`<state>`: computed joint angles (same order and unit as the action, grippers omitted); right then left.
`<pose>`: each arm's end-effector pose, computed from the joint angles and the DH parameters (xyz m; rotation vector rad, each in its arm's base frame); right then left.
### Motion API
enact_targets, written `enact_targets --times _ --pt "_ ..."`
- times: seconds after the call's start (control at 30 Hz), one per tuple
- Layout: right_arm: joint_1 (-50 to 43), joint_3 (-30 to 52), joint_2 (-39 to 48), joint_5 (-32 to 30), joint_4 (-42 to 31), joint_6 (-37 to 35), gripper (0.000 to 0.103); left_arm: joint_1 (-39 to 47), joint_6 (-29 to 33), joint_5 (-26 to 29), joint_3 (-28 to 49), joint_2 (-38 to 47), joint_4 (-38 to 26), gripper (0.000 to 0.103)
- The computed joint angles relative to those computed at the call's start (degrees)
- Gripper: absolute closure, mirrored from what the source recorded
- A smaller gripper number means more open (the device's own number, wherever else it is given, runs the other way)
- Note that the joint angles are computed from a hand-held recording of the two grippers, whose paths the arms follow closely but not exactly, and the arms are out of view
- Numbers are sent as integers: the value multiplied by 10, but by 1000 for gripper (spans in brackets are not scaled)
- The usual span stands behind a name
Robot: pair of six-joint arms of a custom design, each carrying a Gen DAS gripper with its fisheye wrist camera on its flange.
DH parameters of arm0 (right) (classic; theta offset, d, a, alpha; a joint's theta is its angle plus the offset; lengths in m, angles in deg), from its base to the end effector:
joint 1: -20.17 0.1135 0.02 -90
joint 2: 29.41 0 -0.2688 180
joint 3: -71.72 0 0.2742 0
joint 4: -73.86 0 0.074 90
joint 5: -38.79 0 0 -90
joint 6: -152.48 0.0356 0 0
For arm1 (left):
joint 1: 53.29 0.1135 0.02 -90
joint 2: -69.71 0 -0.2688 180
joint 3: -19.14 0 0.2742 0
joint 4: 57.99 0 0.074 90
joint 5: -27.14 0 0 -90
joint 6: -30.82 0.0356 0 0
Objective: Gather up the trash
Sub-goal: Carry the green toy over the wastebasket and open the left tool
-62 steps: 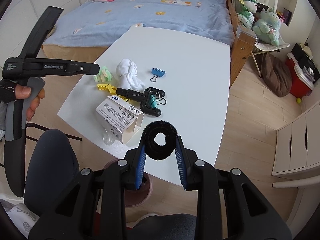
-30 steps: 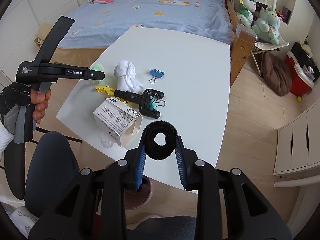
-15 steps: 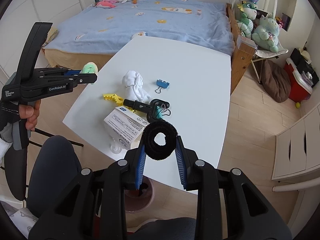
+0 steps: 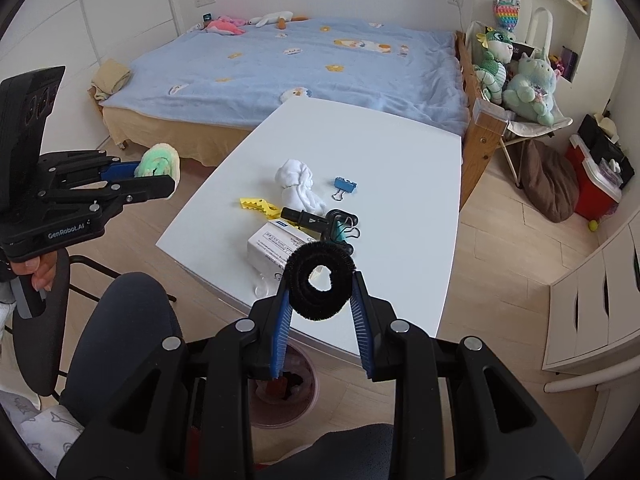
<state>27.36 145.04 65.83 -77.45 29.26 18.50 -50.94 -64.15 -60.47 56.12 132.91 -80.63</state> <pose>0.3365 0.0583 0.1817 -1.2294 2.2777 0.4022 0.2168 0.0074 0.1498 -0.1358 2.4200 -0.0713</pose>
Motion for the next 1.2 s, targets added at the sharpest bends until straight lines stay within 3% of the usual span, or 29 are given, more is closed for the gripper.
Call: enact_targets --times 0.5,0.9,0.93,0.97,1.03,1.2 --pt "-27 -90 -92 -44 -39 -68 74 -102 -43 -49 -77 -151 -72 79" --pt "-15 -160 -80 -40 -45 -104 72 -107 -65 -44 -118 -223 -116 79" --pt "-15 -160 -79 -40 -46 -105 63 -107 -65 -43 -119 -226 -118 79" --pt "-15 -161 -79 -41 -44 -104 42 -106 -65 -44 -120 -229 -118 79" --pt "-20 -160 -79 -49 -39 -97 22 -110 -67 -51 -122 -234 -119 79" --pt "-25 -157 -81 -40 -23 -78 12 -117 -69 -51 -123 -230 -117 78"
